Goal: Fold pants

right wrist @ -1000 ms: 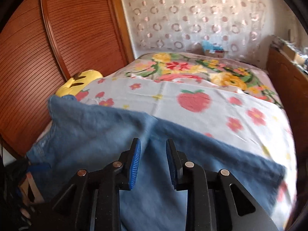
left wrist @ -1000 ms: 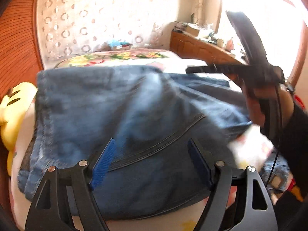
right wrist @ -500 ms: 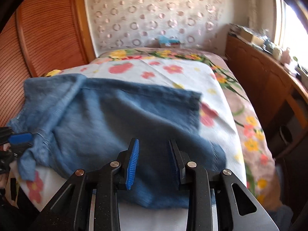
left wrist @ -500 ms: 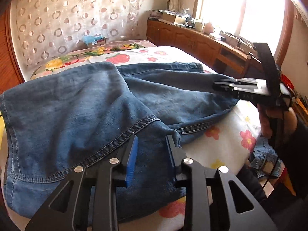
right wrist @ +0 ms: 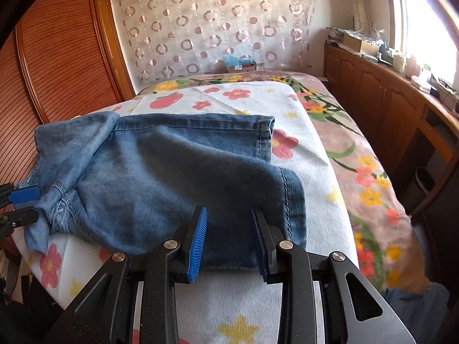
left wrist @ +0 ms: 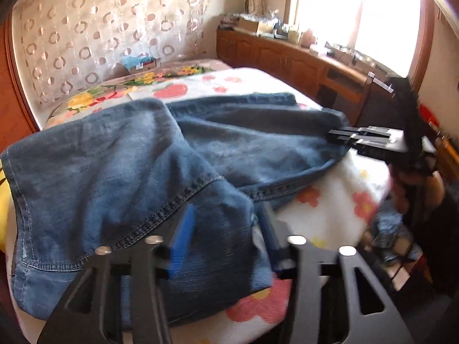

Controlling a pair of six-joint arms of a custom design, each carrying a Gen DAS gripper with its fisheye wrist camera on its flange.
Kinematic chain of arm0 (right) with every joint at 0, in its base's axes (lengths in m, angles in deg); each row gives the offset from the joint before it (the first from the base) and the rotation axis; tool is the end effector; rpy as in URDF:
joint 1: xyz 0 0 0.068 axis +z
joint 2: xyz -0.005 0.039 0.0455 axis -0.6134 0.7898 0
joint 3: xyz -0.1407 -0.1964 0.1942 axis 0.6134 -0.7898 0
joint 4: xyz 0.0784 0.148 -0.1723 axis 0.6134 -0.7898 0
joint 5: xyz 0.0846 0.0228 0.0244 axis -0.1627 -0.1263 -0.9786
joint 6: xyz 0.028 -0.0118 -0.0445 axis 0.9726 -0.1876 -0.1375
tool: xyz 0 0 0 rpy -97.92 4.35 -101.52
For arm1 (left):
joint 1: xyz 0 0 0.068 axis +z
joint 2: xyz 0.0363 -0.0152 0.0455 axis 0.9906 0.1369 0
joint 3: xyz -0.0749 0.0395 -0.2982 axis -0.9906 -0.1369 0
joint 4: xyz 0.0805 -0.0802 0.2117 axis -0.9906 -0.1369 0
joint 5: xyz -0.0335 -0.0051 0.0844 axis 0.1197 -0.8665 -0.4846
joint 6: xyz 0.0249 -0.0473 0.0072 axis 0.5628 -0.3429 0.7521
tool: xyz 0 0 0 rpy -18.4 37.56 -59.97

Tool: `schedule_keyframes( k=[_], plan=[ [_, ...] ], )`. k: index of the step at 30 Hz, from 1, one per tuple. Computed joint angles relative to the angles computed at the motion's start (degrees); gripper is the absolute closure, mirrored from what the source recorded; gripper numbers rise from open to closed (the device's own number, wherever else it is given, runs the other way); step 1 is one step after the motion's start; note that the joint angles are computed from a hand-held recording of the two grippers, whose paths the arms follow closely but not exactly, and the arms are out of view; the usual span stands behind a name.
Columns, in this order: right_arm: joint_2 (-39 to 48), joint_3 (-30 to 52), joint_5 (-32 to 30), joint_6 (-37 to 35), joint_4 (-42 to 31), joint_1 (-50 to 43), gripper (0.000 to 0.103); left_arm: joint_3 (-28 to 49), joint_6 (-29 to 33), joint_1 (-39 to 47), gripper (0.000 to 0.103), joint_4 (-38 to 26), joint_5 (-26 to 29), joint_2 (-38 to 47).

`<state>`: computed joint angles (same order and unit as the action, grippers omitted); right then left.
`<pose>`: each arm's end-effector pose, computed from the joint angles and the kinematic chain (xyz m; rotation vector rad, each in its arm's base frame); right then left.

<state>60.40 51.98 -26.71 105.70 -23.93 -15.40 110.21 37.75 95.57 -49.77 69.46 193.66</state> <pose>0.2611 0.0937 0.1433 0.3111 2.2564 0.0287 0.3847 0.0689 0.2289 1.0606 2.2255 -0.4774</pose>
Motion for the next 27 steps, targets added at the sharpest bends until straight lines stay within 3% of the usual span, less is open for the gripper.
schedule_keyframes(
  k=[1, 3, 5, 8, 11, 16, 20, 23, 27],
  plan=[
    [0.2, -0.2, -0.2, 0.2, 0.3, 0.0, 0.071, 0.3, -0.2, -0.1, 0.074, -0.1, -0.6, 0.5],
    [0.7, -0.1, -1.1, -0.4, 0.8, -1.1, 0.071, -0.8, -0.5, 0.2, 0.097, 1.5, -0.4, -0.2],
    [1.0, 0.1, -1.0, -0.6, 0.8, -1.2, 0.071, -2.0, -0.5, 1.1, 0.098, 2.2, 1.2, -2.1],
    [1.7, -0.4, -1.1, -0.5, 2.1, -1.5, 0.071, -1.2, 3.2, 3.9, 0.099, -3.3, 5.1, -4.6],
    [1.9, -0.6, -0.6, -0.5, 2.6, -1.2, 0.071, -0.9, 6.3, 5.2, 0.099, -6.4, 5.5, -5.2],
    [1.4, -0.8, -0.1, 0.3, 2.0, -0.7, 0.071, 1.0, 4.0, 5.0, 0.098, -6.4, 4.3, -4.0],
    [-1.2, -2.4, 1.2, 1.2, 1.1, 0.4, 0.070, 0.5, 2.3, 4.9, 0.084, -4.1, 4.2, -4.5],
    [-3.3, -4.1, 2.7, 1.8, 1.1, 1.2, 0.061, 0.2, 0.7, 4.8, 0.076, -1.7, 3.6, -4.3],
    [-6.2, -6.9, 4.1, 2.9, 1.3, 2.3, 0.061, 0.5, -0.7, 4.8, 0.048, 0.3, 2.9, -3.6]
  ],
)
